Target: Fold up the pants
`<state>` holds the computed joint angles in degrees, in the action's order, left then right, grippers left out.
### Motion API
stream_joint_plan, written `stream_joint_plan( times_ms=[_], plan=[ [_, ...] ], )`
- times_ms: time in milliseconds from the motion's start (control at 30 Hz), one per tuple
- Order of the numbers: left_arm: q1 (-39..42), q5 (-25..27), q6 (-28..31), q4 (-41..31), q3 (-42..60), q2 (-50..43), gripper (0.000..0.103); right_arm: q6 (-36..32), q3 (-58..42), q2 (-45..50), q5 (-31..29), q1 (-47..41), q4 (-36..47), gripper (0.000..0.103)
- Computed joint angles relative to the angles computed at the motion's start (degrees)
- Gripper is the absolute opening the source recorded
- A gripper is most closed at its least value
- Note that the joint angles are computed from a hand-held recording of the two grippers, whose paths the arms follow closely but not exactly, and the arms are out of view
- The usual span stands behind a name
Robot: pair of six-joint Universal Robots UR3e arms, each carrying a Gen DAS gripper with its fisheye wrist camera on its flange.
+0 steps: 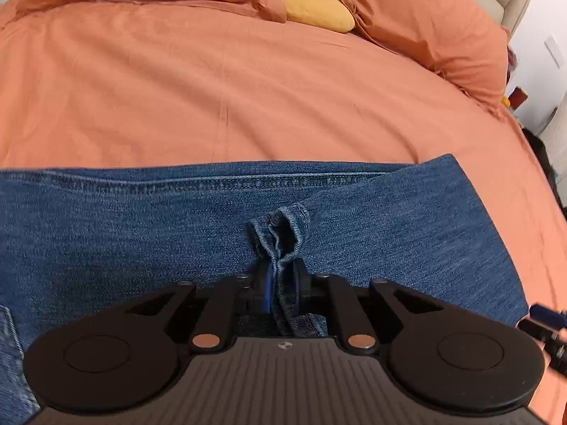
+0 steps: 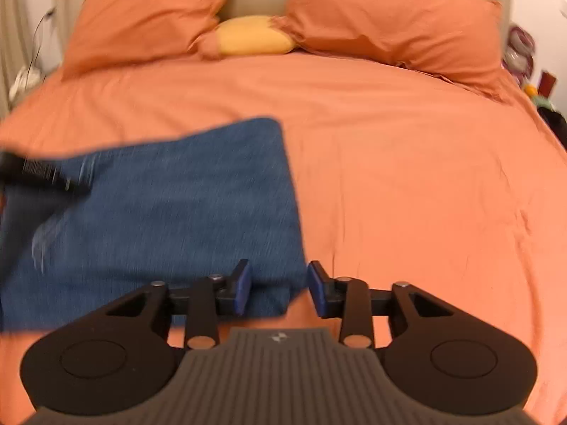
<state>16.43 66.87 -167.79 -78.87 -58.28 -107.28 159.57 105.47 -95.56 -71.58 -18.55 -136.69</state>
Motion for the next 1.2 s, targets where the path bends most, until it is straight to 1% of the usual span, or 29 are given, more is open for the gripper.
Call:
stream_joint_plan(
  times_ms=[67, 133, 200, 300, 367, 400, 467, 500, 533, 567, 600, 633, 667, 700, 767, 867, 933, 1000, 1033, 1100, 1200],
  plan=[
    [-0.3, 1.0, 0.8, -1.1, 1.2, 0.7, 0.025, -1.6, 2.3, -0.4, -2.8, 1.7, -1.4, 0.035],
    [0.0, 0.9, 1.2, -1.2, 0.6, 2.6, 0.029, -1.8, 3.8, 1.4, -7.8, 4.4, -4.9, 0.035],
    [-0.1, 1.3, 0.9, -1.5, 0.0, 4.5, 0.029, -2.0, 5.6, 3.5, -10.6, 6.1, -10.4, 0.038],
    [0.1, -0.9, 2.9, -2.3, -2.7, 8.4, 0.029, -1.3, 7.0, 6.1, -13.8, 8.8, -16.7, 0.041],
    [-1.0, -0.9, 4.4, -2.9, -4.6, 9.9, 0.029, -0.2, 7.4, 8.9, -18.3, 12.0, -22.9, 0.046],
    [-2.1, 0.0, 4.7, -2.6, -5.4, 9.8, 0.028, 0.4, 7.1, 10.5, -21.1, 13.8, -25.5, 0.046],
    [-4.0, 2.5, 4.1, -2.2, -6.3, 8.6, 0.018, 0.5, 5.9, 14.2, -26.5, 17.2, -30.0, 0.046],
    [-5.1, 4.5, 3.6, -0.7, -7.2, 8.1, 0.017, -0.5, 5.3, 15.8, -29.2, 18.8, -31.7, 0.046],
    [-5.8, 6.1, 3.3, 0.3, -7.8, 7.5, 0.009, -2.5, 5.2, 17.3, -32.0, 20.3, -34.1, 0.046],
    [-5.8, 6.9, 2.8, 0.9, -8.6, 7.4, 0.007, -5.2, 6.0, 18.6, -35.1, 21.7, -38.0, 0.043],
    [-5.3, 6.2, 2.3, 0.7, -8.5, 7.0, 0.007, -8.0, 7.5, 18.8, -36.5, 22.0, -41.3, 0.038],
    [-4.7, 5.5, 1.7, -0.2, -7.8, 6.4, 0.006, -10.5, 9.7, 17.4, -35.4, 21.2, -43.0, 0.02],
    [-4.4, 5.1, 1.4, -1.7, -6.2, 5.5, 0.006, -12.4, 12.1, 15.2, -33.3, 19.6, -43.9, 0.016],
    [-4.4, 5.1, 1.6, -2.9, -4.6, 4.6, 0.006, -14.5, 15.1, 12.5, -30.5, 17.7, -45.2, 0.014],
    [-5.2, 6.2, 2.6, -3.8, -2.8, 3.6, 0.006, -19.9, 20.1, 7.9, -26.4, 15.0, -46.8, 0.0],
    [-6.4, 7.9, 2.1, -4.2, -1.2, 2.5, 0.006, -23.4, 23.3, 3.5, -23.2, 12.0, -44.6, 0.0],
    [-6.7, 8.2, 1.6, -4.2, -0.9, 2.1, 0.006, -22.4, 23.2, 3.2, -24.9, 10.6, -43.0, 0.0],
    [-6.6, 8.0, 1.4, -4.0, -1.3, 2.2, 0.006, -21.0, 22.8, 1.6, -23.5, 6.5, -38.7, 0.0],
    [-6.8, 8.2, 1.3, -3.9, -1.3, 2.2, 0.006, -20.7, 22.6, -0.1, -21.7, 4.1, -35.2, 0.0],
    [-7.4, 9.0, 1.5, -3.8, -1.0, 2.1, 0.006, -21.2, 23.5, -5.9, -13.3, -1.8, -28.3, 0.0],
    [-8.5, 10.3, 1.1, -1.7, -2.0, 2.2, 0.006, -18.3, 21.3, -9.3, -6.5, -4.7, -21.7, 0.0]
  ],
)
